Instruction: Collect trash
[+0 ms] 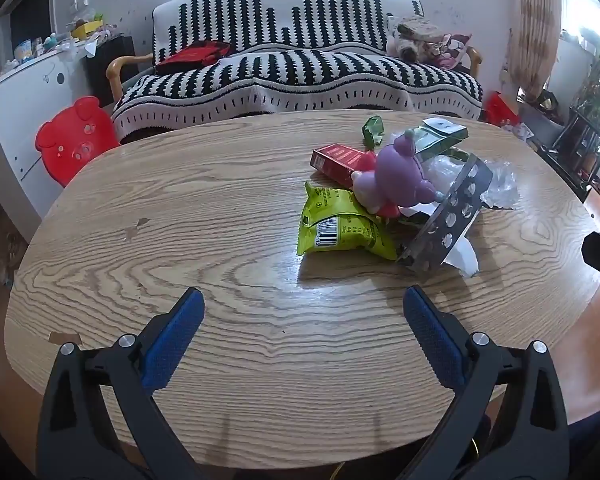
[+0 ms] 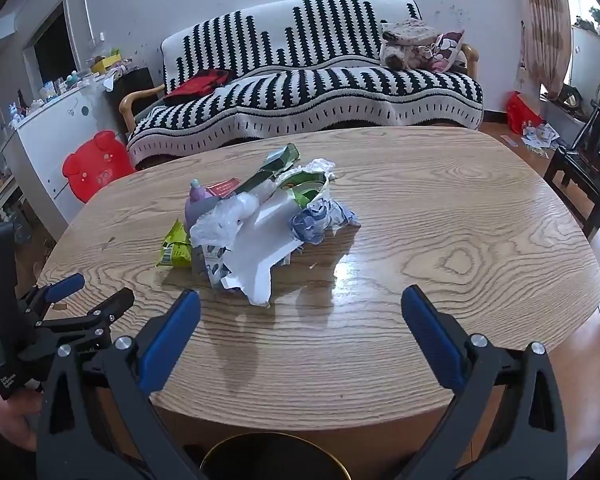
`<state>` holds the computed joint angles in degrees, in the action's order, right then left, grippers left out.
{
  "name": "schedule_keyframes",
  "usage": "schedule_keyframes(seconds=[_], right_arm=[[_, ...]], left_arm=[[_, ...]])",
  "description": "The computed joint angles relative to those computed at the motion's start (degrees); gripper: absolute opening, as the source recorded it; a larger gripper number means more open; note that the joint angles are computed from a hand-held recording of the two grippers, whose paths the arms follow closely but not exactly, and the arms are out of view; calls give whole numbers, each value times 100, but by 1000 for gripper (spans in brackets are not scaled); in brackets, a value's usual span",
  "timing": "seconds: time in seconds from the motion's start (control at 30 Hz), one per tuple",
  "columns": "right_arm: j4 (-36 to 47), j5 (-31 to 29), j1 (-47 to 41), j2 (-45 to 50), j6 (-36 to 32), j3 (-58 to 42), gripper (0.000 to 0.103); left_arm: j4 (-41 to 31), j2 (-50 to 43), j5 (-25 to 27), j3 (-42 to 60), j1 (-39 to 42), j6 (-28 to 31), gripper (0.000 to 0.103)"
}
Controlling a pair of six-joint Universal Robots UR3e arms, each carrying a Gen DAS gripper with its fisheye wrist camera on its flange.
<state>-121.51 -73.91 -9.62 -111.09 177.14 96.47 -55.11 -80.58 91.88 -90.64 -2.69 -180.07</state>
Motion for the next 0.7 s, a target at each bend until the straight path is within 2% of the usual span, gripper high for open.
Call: schedule_keyframes(seconds=[0.7], right_arm=[[14, -34, 75, 45, 36, -32, 97]], left_arm=[[-11, 33, -42, -18, 15, 40, 97]])
